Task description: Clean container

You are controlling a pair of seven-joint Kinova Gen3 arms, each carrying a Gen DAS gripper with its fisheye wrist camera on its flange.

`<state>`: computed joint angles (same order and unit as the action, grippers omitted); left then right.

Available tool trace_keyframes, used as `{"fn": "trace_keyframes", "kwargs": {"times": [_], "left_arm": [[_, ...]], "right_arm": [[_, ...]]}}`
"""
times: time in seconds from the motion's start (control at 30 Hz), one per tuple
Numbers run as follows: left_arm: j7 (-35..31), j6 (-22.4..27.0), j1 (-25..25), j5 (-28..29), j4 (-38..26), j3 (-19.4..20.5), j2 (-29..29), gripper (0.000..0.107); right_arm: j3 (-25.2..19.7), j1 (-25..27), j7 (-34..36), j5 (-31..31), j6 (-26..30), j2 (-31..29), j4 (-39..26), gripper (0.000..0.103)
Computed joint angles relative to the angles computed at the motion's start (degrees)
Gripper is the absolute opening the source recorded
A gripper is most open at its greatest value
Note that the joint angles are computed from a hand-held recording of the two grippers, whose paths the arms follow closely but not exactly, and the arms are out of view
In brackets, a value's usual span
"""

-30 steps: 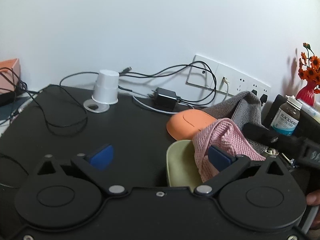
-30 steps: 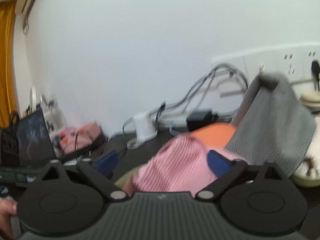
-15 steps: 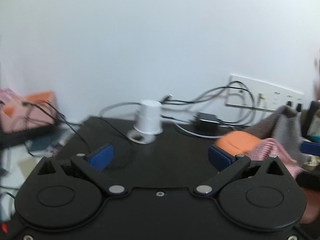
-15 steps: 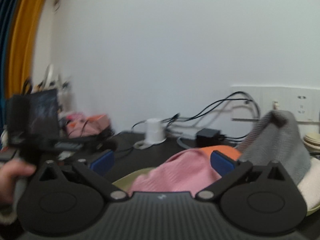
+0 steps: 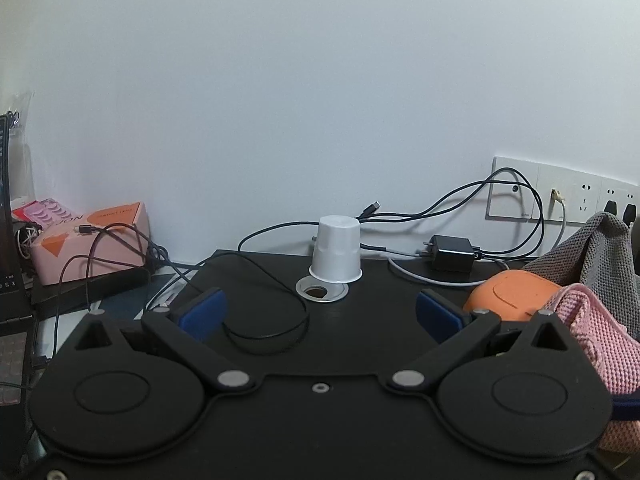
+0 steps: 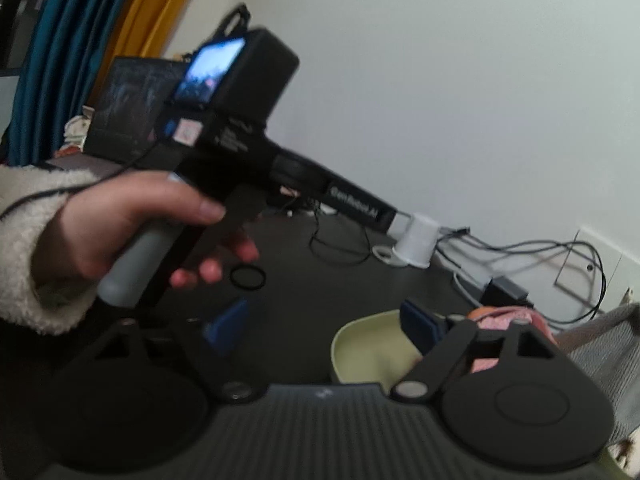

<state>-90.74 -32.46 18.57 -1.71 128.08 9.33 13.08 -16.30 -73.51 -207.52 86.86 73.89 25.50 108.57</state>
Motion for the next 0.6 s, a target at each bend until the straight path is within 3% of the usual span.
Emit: {"fn": "trace_keyframes", "kwargs": {"times": [0.07,0.17,0.3,0.47,0.6], "left_arm": [[0.82,-0.32,-0.47,-0.78,0.20,0.25,-0.10,0.103],[2.08,-0.48,-1.13,-2.11,0.30,0.48,-0.14,0.103],[3.49,-0.59,-1.75,-3.74,0.43,0.73,-0.19,0.103],[2.92,-1.40,-1.44,-3.99,0.75,0.45,-0.06,0.103],[3.03,-1.23,-1.52,-4.08,0.69,0.48,-0.04,0.103]], "right_arm": [[-0.09,0.71,0.40,-2.29,-0.62,-0.17,-1.03,0.058],[-0.24,2.53,2.16,-7.56,-4.08,-1.18,-2.91,0.034],[0.97,3.94,4.16,-10.79,-7.73,-1.60,-4.12,0.031],[2.29,5.07,6.31,-13.15,-11.05,-1.16,-5.58,0.021],[3.50,4.30,5.42,-14.22,-10.81,-0.72,-6.08,0.013]]}}
